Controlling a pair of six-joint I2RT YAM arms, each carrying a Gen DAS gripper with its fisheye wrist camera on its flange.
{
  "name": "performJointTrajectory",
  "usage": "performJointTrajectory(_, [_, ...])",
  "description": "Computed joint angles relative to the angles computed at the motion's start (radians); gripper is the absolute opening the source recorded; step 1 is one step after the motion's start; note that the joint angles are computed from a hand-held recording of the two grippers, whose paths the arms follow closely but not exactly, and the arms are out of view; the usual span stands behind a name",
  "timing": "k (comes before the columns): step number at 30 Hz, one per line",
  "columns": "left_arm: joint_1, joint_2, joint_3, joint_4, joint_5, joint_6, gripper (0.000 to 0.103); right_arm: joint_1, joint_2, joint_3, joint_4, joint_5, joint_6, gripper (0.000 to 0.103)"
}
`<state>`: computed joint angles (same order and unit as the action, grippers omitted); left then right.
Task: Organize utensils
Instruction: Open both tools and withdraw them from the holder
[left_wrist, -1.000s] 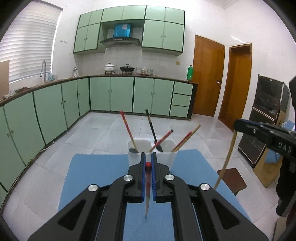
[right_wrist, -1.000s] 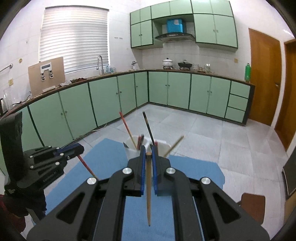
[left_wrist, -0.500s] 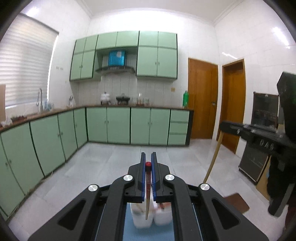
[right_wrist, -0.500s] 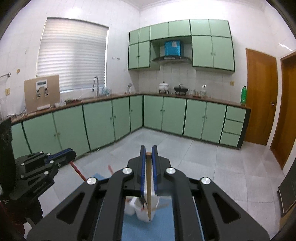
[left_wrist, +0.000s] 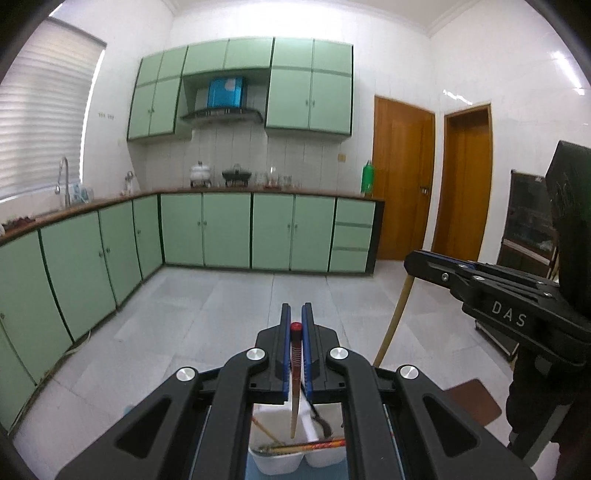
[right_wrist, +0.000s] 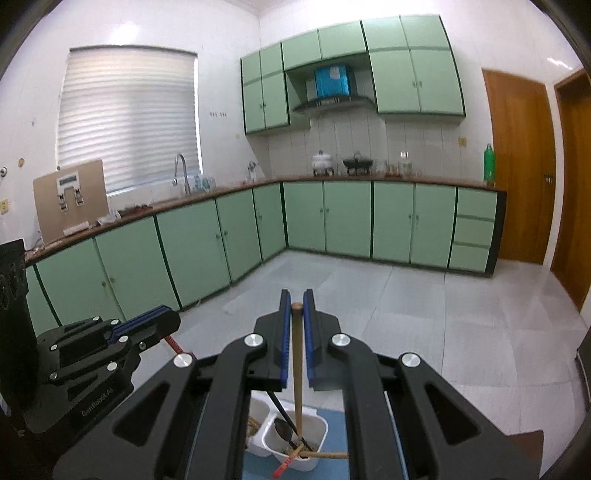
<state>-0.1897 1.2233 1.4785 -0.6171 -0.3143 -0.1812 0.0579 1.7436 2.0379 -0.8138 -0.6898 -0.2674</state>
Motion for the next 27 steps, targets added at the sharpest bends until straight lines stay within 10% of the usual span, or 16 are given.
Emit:
performJointTrajectory(12, [0.063, 0.036, -0.125, 0.018, 0.093, -0.027, 0.006, 0.064, -0.002, -0.143, -0.035, 0.104, -0.064, 0.008])
performJointTrajectory(16, [0.059, 0.016, -0.092, -0.012, 0.089, -0.026, 0.007, 0.037, -0.036, -0.140, -0.027, 0.073, -0.039, 0.029])
performJointTrajectory(27, [-0.163, -0.200, -0.081, -0.105, -0.167, -0.051, 0.061, -0.200, -0.305, -0.314, 0.075, -0.104, -0.030, 0.077])
